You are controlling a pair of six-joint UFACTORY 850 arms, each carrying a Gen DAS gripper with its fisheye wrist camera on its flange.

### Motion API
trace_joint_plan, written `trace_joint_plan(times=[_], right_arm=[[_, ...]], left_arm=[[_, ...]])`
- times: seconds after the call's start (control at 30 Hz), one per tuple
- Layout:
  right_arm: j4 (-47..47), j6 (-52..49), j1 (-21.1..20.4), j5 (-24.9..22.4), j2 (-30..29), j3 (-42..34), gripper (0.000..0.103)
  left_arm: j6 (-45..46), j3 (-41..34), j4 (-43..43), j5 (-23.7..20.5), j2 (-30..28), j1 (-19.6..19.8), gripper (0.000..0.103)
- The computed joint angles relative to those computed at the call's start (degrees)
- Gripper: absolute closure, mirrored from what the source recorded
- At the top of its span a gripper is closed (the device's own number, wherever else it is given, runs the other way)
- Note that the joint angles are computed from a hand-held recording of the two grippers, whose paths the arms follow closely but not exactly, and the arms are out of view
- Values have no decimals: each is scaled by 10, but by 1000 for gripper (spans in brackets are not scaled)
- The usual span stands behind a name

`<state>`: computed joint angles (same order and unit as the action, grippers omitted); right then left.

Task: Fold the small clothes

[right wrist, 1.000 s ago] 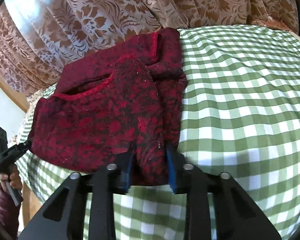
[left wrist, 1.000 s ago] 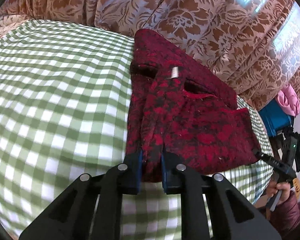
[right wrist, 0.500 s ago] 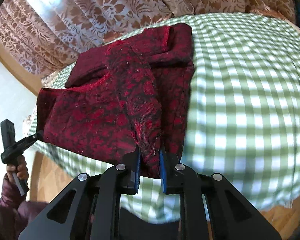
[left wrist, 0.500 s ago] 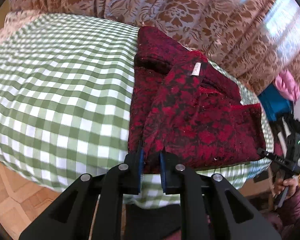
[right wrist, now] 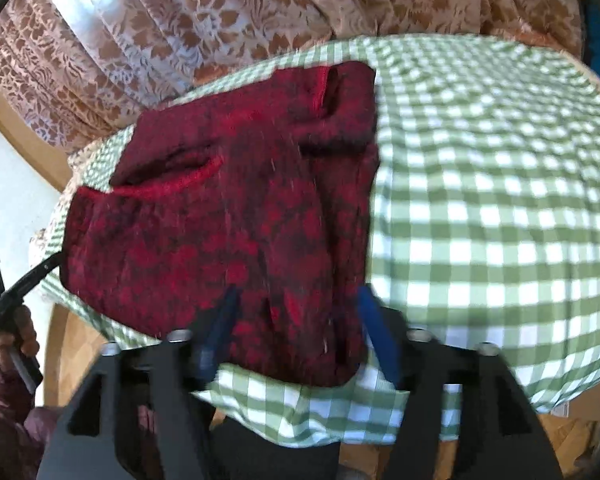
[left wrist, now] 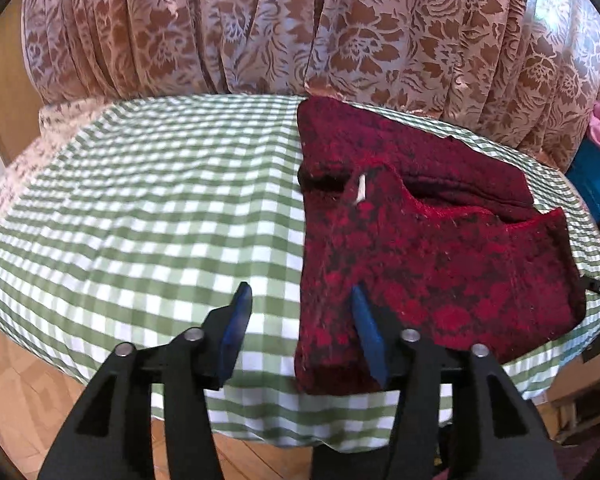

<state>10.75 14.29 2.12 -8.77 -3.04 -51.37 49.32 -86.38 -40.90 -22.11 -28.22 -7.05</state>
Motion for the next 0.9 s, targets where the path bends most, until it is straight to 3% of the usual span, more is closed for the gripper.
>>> trace_joint_plan(times=[0.1, 0.33, 0.43, 0.67, 0.77, 0.9], right_arm=[[-92, 77, 6, 3, -10, -19, 39], [-146, 87, 17, 2, -45, -67, 34], [-199, 124, 19, -7, -59, -86, 34], [-256, 154, 18, -16, -65, -106, 34], [-253, 145, 18, -11, -70, -108, 34], [-332, 224, 20, -16, -93, -123, 34]], left_arm=[[-8, -1, 19, 22, 1, -6, 43], [-29, -9, 59, 52, 2, -14, 33], [12, -25, 24, 30, -6, -9, 32], [228, -45, -173, -17, -14, 3, 14], [221, -68, -161, -44, -33, 4, 14], [187, -101, -135, -79, -61, 3, 14]])
